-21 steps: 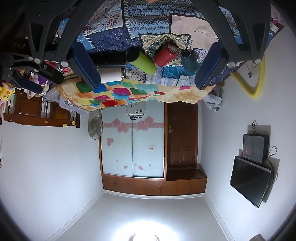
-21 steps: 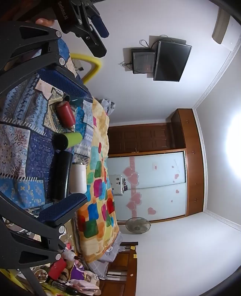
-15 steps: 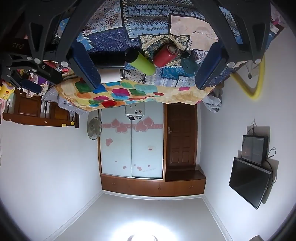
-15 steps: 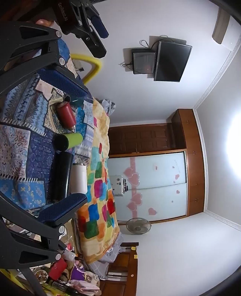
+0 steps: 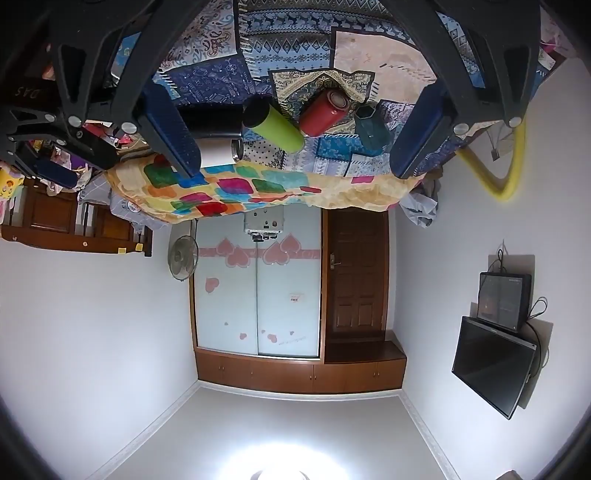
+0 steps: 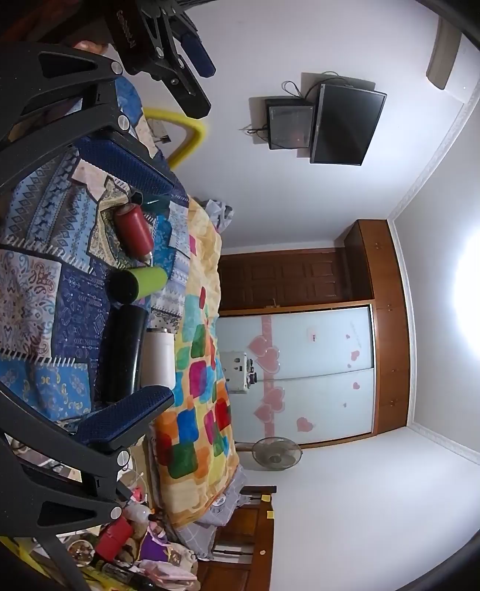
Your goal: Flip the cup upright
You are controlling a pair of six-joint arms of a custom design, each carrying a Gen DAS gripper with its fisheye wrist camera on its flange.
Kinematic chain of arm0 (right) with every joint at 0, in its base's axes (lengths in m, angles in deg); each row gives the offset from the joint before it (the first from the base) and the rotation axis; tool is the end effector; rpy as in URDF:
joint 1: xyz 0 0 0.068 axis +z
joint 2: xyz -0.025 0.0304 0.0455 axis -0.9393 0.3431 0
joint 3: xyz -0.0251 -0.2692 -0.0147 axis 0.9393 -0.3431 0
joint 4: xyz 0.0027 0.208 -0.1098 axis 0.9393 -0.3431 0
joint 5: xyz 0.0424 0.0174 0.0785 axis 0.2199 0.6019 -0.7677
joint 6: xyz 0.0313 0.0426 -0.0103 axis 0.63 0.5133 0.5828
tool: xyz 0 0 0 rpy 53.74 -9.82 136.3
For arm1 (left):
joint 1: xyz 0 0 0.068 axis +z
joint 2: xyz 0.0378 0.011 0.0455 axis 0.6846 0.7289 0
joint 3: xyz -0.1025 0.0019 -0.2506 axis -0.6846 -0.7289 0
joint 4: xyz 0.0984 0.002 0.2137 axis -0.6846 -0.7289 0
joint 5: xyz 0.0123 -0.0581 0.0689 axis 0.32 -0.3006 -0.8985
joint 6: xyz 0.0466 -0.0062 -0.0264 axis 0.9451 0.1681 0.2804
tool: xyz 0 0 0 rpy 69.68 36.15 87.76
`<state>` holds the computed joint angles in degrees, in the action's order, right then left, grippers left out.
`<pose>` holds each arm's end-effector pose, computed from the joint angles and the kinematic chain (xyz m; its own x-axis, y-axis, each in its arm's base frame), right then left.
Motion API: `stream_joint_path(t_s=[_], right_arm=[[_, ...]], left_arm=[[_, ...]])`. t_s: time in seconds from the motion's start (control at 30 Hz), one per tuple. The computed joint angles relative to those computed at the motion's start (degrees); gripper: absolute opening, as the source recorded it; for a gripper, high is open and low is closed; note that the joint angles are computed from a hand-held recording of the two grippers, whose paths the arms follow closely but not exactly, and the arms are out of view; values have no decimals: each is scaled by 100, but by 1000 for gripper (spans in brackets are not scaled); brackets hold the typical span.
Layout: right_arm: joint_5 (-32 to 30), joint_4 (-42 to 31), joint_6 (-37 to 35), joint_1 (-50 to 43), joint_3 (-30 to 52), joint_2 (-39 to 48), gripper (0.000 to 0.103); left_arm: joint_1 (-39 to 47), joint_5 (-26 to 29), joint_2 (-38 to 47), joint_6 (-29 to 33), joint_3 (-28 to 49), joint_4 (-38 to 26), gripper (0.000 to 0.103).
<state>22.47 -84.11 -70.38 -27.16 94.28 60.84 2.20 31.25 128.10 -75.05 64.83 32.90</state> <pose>0.1648 0.1172 0.3328 -0.1204 0.0913 -0.9885 0.0932 0.9924 0.0803 0.1583 -0.1222 0.3531 -0.0723 0.0112 -0.9973 0.3718 0.9282 -0.0165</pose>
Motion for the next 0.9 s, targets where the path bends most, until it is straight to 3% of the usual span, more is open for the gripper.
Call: stream_joint_path(t_s=[0.9], right_arm=[[-72,97,-5,-66,1,128,103]], left_arm=[[65,110,-10,-15,55,-63,103]])
